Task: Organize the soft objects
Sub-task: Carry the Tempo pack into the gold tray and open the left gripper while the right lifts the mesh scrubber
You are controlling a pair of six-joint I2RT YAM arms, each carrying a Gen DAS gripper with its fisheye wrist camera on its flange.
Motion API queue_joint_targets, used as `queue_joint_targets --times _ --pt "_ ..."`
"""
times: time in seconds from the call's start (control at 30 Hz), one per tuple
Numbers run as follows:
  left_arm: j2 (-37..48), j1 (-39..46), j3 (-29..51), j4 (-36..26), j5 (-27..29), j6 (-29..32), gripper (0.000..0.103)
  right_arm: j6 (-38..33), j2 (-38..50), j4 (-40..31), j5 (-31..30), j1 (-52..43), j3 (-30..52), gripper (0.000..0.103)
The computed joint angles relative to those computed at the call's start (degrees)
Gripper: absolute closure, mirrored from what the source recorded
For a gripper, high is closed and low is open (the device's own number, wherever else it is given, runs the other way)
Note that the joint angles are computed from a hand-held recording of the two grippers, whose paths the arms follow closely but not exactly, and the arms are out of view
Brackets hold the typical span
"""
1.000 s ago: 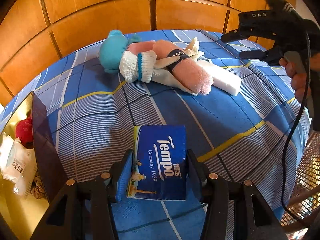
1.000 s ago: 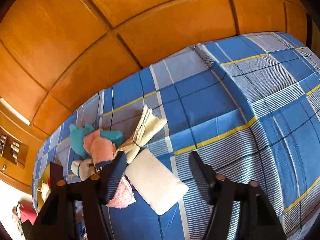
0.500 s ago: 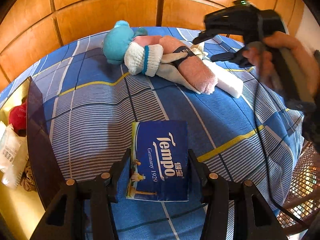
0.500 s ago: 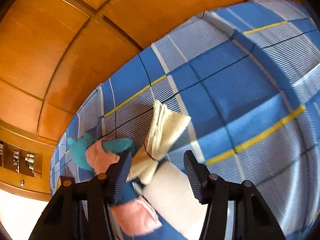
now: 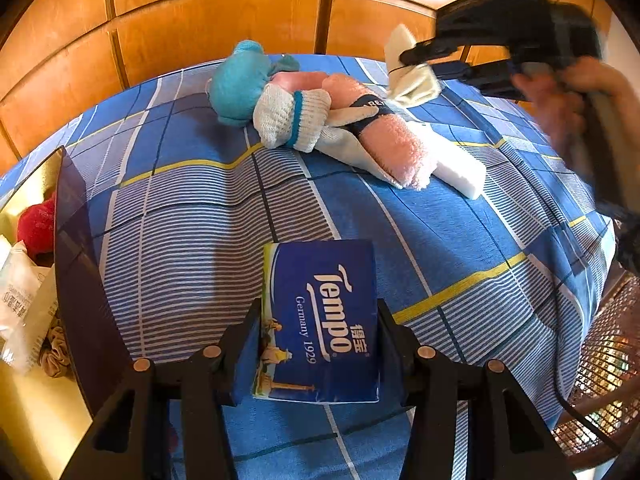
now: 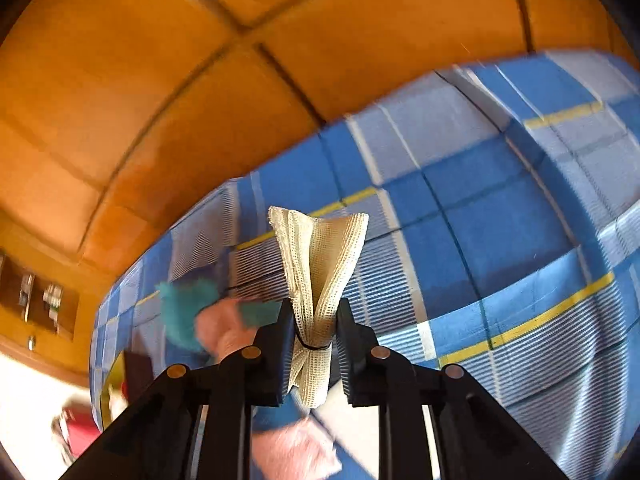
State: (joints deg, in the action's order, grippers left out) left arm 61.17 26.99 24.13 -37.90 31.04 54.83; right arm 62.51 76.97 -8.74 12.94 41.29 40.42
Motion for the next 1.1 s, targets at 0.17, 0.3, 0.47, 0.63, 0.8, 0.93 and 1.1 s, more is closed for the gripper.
queue_joint_targets --times 0.17,0.3,0.47,0.63,0.8,0.93,1.1 --pt "-1.8 3.6 1.8 -4.3 1.5 2.5 0.052 -3.5 -6.7 -0.6 -2.5 5.6 -3.1 0.085" --pt "-2.2 9.7 6.0 -11.4 4.8 7.2 0.052 -5.4 -3.3 2.1 -5.4 11.5 -3.5 0.085" --pt "1.0 19.2 13.2 -20.9 9.5 14.1 0.051 -7.6 8.5 2.9 -6.8 16.6 1.0 0.085" --pt "9.3 27.5 22.5 -26.0 12.1 16.2 0.052 -8.3 10.6 5.2 -7.4 15.4 0.9 0.085" --pt "21.2 33.8 34.8 -26.2 13.3 11.1 0.051 -8.2 9.7 3.8 -6.2 16.1 1.2 0.085" --pt "30.6 35.5 43.5 -18.0 10.5 0.2 0.051 -7.8 9.1 3.5 -5.7 16.5 0.9 0.085" --pt "42.6 33.0 52.2 -6.7 1.3 -10.6 0.051 -8.0 9.5 3.1 -5.1 16.8 1.5 0.085"
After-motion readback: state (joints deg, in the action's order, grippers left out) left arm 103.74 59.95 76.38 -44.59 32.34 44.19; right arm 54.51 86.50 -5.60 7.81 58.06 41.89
